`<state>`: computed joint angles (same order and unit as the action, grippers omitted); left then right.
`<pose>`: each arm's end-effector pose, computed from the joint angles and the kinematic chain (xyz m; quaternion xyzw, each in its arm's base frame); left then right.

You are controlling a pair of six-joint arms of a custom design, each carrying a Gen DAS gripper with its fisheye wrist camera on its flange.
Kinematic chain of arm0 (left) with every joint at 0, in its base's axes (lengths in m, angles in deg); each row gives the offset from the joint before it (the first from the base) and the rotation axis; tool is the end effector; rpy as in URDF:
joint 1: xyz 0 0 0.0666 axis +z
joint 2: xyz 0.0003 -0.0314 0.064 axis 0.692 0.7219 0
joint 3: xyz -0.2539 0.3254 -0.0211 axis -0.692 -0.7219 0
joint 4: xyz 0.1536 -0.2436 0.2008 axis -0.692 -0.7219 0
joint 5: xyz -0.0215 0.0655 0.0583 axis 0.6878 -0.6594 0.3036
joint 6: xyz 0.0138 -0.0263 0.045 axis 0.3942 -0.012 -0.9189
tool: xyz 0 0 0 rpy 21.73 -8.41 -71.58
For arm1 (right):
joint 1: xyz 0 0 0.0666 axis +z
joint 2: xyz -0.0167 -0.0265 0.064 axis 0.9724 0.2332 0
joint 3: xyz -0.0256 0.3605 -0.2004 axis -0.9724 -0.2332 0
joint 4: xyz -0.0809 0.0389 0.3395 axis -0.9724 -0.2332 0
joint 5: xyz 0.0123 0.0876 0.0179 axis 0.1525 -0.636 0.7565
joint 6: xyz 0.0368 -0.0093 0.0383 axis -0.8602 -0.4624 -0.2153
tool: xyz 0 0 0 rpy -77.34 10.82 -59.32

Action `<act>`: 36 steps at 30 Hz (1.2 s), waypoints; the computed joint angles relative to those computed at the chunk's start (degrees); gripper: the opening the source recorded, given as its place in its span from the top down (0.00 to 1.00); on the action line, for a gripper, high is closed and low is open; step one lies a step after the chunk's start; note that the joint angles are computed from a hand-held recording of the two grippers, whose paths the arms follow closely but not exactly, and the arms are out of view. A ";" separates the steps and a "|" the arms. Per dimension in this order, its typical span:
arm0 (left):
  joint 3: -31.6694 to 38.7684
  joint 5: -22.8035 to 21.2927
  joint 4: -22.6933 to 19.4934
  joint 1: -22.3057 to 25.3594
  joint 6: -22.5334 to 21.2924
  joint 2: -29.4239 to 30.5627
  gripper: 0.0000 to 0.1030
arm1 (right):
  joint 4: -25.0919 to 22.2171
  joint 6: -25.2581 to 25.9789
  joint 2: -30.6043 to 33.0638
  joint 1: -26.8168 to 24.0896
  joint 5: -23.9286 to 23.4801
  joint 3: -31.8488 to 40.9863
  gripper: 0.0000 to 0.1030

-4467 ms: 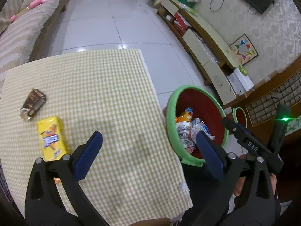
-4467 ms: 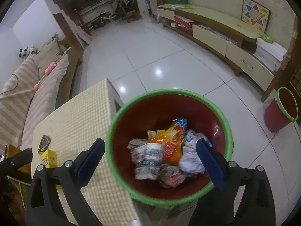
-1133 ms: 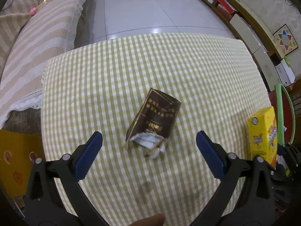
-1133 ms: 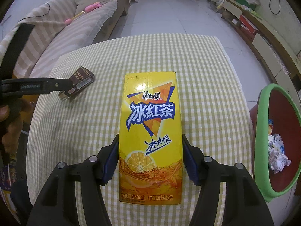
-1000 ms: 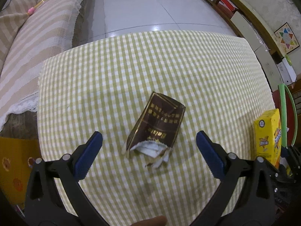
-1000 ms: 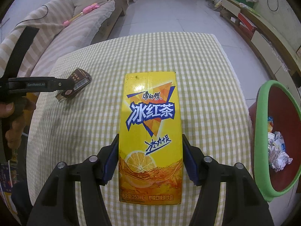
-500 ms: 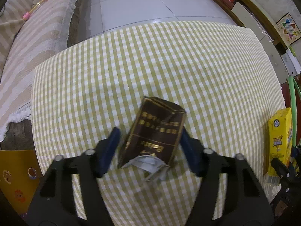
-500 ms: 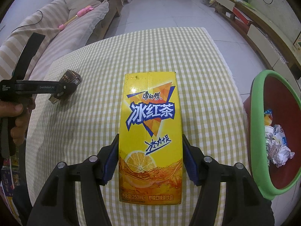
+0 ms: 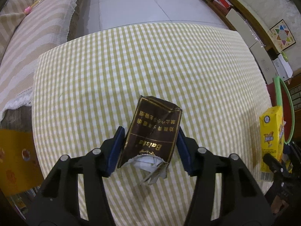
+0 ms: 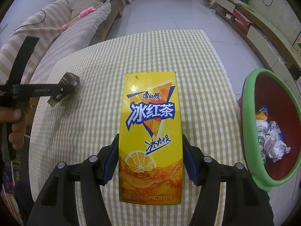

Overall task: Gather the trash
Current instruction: 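Carry carton and wrapper over the bucket while both tools open to drop them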

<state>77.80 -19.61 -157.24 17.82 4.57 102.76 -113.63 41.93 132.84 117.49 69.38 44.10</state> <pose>0.4133 -0.1988 0.4921 -0.0670 0.9879 -0.0341 0.1353 0.3808 0.3313 0.4945 -0.1805 0.9558 0.1277 0.1937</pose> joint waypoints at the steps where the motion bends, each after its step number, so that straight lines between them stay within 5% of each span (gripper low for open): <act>1: -0.47 -0.29 -0.10 -0.56 0.61 -0.94 0.49 | -0.16 0.12 -0.16 0.21 0.11 0.16 0.43; 17: -5.38 -8.70 -1.91 -12.80 14.08 -14.41 0.49 | -2.03 0.15 -5.95 4.80 3.19 0.56 0.43; 26: -3.45 -14.67 -4.23 -20.86 22.83 -15.82 0.49 | -1.33 -0.93 -9.94 6.54 5.28 -1.98 0.43; 36: 0.12 -18.27 -7.68 -24.66 27.19 -15.20 0.49 | -0.03 -1.33 -11.97 6.59 5.65 -1.71 0.43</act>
<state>77.92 -37.88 -164.93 -6.83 31.76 87.56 -113.66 40.60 120.88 124.07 75.02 42.39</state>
